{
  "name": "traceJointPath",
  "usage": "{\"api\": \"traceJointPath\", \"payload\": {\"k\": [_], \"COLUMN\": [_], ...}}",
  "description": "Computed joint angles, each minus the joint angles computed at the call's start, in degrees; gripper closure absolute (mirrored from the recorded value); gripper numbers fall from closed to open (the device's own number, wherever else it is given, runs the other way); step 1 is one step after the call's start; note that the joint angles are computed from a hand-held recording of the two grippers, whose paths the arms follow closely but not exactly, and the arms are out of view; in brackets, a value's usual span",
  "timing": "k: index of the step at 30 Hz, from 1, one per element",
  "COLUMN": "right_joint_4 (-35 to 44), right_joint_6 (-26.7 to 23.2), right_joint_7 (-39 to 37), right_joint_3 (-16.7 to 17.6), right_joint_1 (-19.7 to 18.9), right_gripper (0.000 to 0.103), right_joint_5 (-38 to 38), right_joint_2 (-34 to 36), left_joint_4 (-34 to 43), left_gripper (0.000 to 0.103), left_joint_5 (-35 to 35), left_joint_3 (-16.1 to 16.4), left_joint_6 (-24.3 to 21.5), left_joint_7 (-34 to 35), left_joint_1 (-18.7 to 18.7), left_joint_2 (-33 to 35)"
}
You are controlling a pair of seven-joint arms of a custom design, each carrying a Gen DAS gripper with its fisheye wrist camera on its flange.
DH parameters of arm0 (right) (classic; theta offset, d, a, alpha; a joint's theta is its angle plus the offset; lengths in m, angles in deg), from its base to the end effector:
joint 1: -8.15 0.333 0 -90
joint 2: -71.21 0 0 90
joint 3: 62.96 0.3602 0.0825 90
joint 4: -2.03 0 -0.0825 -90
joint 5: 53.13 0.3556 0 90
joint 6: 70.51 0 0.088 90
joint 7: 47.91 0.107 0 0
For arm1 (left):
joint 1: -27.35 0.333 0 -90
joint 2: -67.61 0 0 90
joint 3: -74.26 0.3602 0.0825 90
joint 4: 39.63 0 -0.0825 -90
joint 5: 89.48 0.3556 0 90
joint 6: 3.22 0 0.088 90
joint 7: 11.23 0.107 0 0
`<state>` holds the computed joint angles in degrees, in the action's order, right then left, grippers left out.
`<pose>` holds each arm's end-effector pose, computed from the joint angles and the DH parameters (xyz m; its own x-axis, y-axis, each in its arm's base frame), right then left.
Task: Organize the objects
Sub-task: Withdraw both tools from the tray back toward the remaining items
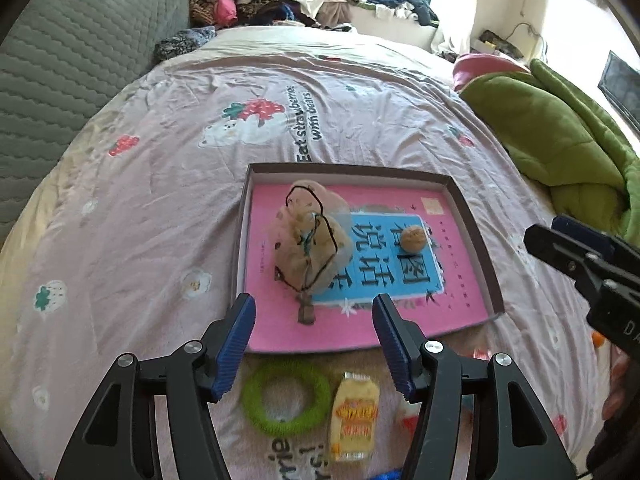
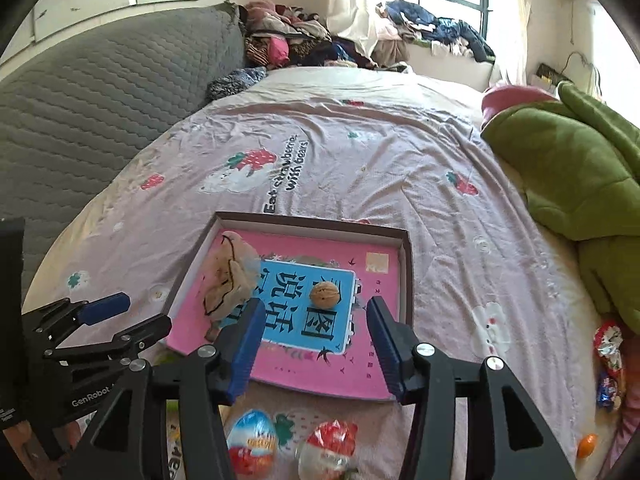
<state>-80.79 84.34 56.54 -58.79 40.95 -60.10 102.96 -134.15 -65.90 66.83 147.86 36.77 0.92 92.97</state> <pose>0.6081 0.4448 0.4990 0.4709 -0.8775 -0.0909 -0.7008 -0.3095 -0.6427 0.5910 -0.3889 0.4724 -0.1637 -0.9816 0.0984 -0.8297 0.0830 -0.5519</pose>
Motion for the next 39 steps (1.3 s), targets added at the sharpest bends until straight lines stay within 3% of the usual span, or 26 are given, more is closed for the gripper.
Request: {"api": "traceJointPath", "payload": {"k": [6, 12, 19, 22, 30, 31, 34, 39], "right_joint_4": [-8.9, -17.1, -24.7, -27.0, -31.3, -31.6, -33.3, -35.5], "right_joint_6": [4.5, 8.6, 13.5, 14.1, 15.8, 15.9, 17.2, 18.9], "right_joint_7": [1.3, 0.5, 3.8, 2.0, 9.4, 8.8, -1.0, -2.6], "right_joint_3": [-0.7, 1.6, -0.2, 2.2, -2.3, -1.3, 6.5, 5.2], "right_joint_1": [1.1, -0.5, 1.2, -0.7, 2.4, 1.5, -5.1, -3.6], "right_gripper": [0.05, 0.05, 0.05, 0.05, 0.05, 0.05, 0.05, 0.05], "right_joint_5": [-2.4, -1.2, -5.6, -3.3, -13.0, -12.4, -0.5, 1.0], "right_joint_2": [-5.9, -10.9, -15.8, -17.1, -19.9, -20.1, -20.5, -21.9], "left_joint_4": [-7.4, -14.3, -17.7, -18.8, -21.5, -21.7, -22.5, -23.7], "left_gripper": [0.04, 0.04, 0.04, 0.04, 0.04, 0.04, 0.04, 0.04], "left_joint_5": [3.7, 7.9, 11.6, 13.0, 13.9, 14.4, 16.9, 18.6], "left_joint_3": [0.7, -0.3, -1.8, -2.2, -3.4, -3.3, -3.1, -4.0], "left_joint_6": [2.1, 3.8, 3.9, 3.9, 5.1, 5.2, 5.1, 5.5], "left_joint_7": [-3.9, -8.7, -12.6, -14.3, -16.2, -16.7, -19.7, -21.7], "left_joint_1": [-1.0, -0.8, -0.7, -0.8, -0.8, -0.9, -1.3, -0.9], "left_joint_2": [-5.3, -9.8, -11.7, -12.2, -13.3, -13.5, -14.4, -14.9]}}
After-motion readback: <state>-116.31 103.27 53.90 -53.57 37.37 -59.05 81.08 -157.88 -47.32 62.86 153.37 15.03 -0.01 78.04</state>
